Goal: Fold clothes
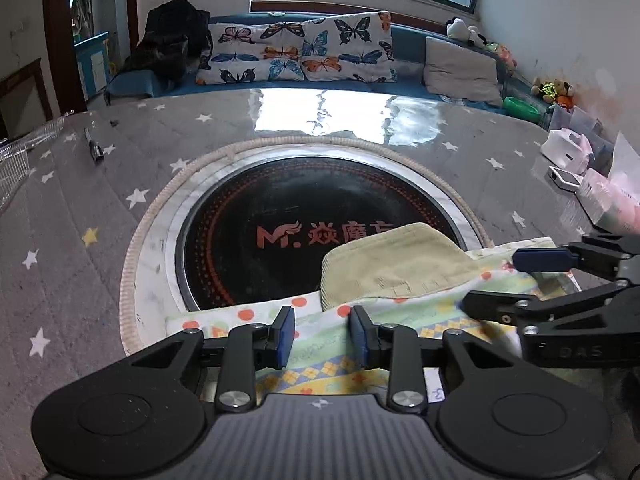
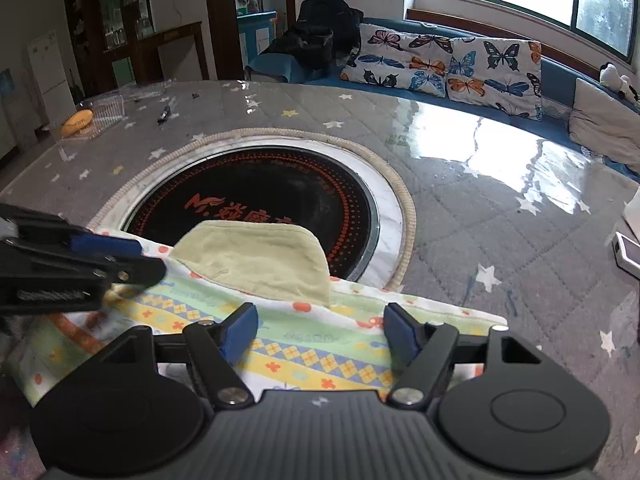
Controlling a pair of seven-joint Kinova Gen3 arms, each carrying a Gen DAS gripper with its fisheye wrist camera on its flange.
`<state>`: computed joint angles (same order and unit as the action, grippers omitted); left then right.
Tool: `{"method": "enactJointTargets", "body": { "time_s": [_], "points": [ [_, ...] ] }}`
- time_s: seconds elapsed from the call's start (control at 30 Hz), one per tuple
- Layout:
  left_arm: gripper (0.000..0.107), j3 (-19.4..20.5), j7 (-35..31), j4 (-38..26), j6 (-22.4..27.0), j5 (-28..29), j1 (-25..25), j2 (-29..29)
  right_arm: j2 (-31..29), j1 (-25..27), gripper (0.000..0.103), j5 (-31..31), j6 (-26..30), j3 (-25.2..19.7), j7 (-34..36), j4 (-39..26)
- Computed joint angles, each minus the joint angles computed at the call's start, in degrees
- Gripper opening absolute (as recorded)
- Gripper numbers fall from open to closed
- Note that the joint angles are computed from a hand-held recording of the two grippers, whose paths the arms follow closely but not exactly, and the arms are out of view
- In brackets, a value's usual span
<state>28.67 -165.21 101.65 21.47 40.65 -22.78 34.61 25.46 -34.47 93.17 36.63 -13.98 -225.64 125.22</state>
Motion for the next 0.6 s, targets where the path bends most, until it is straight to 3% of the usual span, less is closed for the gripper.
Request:
{"method": "enactJointTargets", "body": {
  "time_s": [0.1, 0.23, 0.5, 0.6],
  "points": [
    [0.035, 1.03, -1.18, 0.85, -0.19, 0.86, -1.30, -0.38, -1.18, -1.03, 0.082, 0.51, 1.38, -0.59, -2.30, 1.23],
    [0.047, 2.60, -3.43, 2.46, -1.02, 2.97, -3.62, -1.33, -2.46, -3.34, 0.087, -1.03, 3.40, -1.62, -1.53, 1.91],
    [0.060, 5.49, -13.25, 6.74, 0.39, 12.07, -11.89, -4.17, -1.57, -8.93, 0.090, -6.03, 4.69, -1.75, 1.60, 0.97],
    [0.074, 4.53, -16.33, 7.91, 2.06, 16.08, -14.08, -5.35, -1.55, -11.84, 0.090, -6.84, 6.22, -1.73, 1.36, 0.94]
  ]
}}
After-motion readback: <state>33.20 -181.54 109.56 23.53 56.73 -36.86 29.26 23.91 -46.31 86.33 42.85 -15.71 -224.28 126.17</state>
